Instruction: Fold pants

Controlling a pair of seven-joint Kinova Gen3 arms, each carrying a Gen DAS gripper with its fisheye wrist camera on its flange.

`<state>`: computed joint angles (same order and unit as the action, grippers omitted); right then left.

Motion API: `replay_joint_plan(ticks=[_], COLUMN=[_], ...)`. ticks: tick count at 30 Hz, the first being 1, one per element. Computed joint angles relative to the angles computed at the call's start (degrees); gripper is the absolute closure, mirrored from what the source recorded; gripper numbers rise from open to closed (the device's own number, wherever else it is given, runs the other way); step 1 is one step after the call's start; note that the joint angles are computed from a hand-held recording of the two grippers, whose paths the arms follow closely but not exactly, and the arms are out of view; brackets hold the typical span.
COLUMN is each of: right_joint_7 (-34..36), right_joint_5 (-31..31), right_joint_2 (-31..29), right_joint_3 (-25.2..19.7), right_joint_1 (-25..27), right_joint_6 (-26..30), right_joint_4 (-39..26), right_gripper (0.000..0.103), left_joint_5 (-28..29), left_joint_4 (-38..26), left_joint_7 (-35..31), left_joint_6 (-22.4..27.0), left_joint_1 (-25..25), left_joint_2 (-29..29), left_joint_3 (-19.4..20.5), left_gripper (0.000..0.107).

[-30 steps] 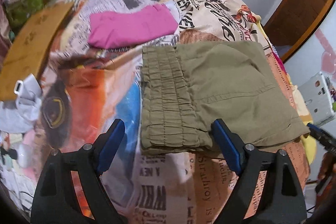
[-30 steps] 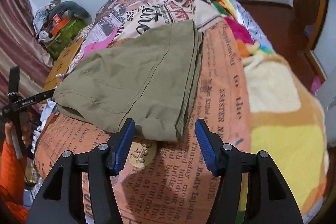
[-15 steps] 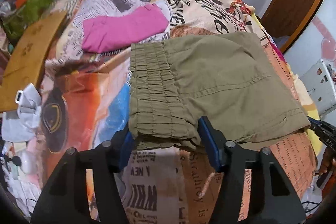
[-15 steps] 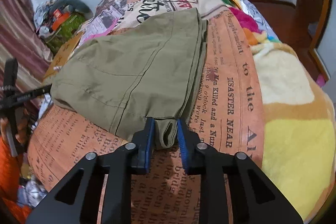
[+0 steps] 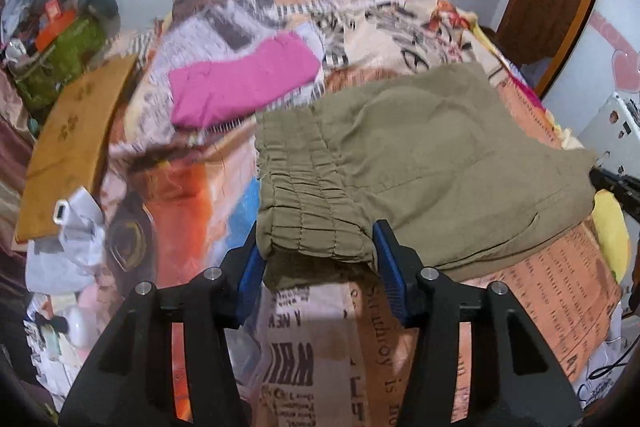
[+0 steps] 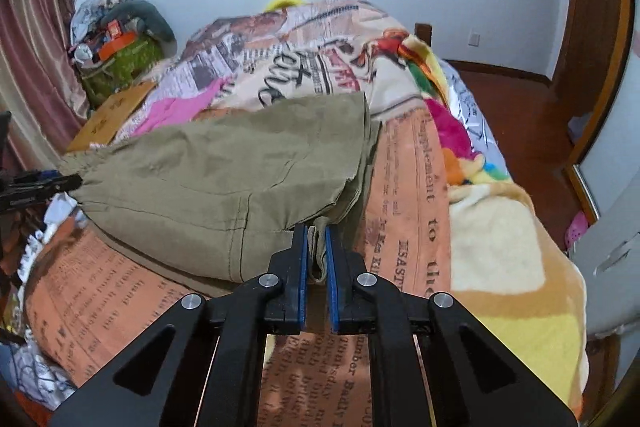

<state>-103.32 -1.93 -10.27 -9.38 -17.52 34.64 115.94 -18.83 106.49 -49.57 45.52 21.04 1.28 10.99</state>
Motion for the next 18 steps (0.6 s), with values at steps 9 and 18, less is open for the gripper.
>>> replay_joint_plan(ticks=[9, 18], right_joint_7=[3.93, 0.91], right_joint_5=[-6.33, -2.9], right_joint_2=[3.64, -0.3], right_joint_3=[2.29, 0.78], right_joint_1=[-0.11, 0.47], right_joint_6=[4.61, 6.53], right_joint_4=[-1.07, -4.51], right_gripper=[0.09, 0.055], left_joint_5=[-0.68, -8.51], left_joint_4=[2.38, -1.72], left_joint_7=[1.15, 7.67], left_joint_6=[-1.56, 4.68], left_joint_1=[-0.18, 0.64], left_joint_2=[0.35, -1.98], left_joint_3=[-0.42, 1.61], left_gripper=[0.036, 0.03])
